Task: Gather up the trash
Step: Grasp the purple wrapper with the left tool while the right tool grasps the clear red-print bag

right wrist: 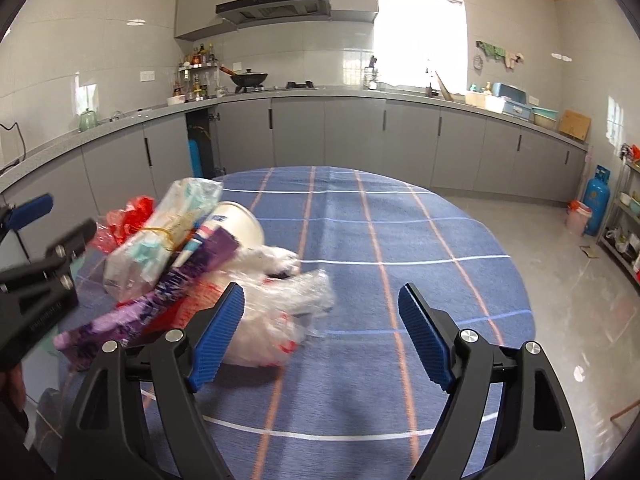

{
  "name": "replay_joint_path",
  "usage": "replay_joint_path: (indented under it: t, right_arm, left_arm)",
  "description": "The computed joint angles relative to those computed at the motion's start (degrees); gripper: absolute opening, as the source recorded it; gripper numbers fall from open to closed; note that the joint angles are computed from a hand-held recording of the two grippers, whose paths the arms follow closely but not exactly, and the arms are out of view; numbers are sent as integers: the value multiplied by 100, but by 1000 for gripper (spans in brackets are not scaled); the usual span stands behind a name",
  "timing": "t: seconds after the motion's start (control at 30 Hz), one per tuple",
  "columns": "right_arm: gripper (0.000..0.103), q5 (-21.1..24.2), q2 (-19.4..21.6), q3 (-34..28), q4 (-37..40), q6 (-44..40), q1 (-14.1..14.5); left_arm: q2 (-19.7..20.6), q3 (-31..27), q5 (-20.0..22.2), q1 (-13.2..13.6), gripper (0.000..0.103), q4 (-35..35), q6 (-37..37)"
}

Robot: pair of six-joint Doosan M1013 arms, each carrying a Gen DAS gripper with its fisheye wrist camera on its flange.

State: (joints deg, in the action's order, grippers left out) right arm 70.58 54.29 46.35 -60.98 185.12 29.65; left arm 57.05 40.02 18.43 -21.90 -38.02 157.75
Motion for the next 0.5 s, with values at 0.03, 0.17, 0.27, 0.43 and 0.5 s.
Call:
replay_joint_path:
  t: [0.03,0.17,0.27,0.43,0.5]
  right_arm:
    - [79,-64,26,-67,-5,-50,-4]
    - [84,-232,174,-350,80,-360,-23]
    - [83,-273,292,-536,372,-677,-62]
    - [39,-455,339,-624,754,-1083,-101]
    - [29,-438,352,-642,800,-1171,-89]
  left_arm:
    - [38,-58,-7,9,68,475,-521]
    - [226,-451,363,68,68,1640,-1954]
    - [255,-515,406,93,68,1717,-2087]
    - [213,-434,476,115,69,1304,-1705]
    - [172,-346,504,117,69,1080,-1457]
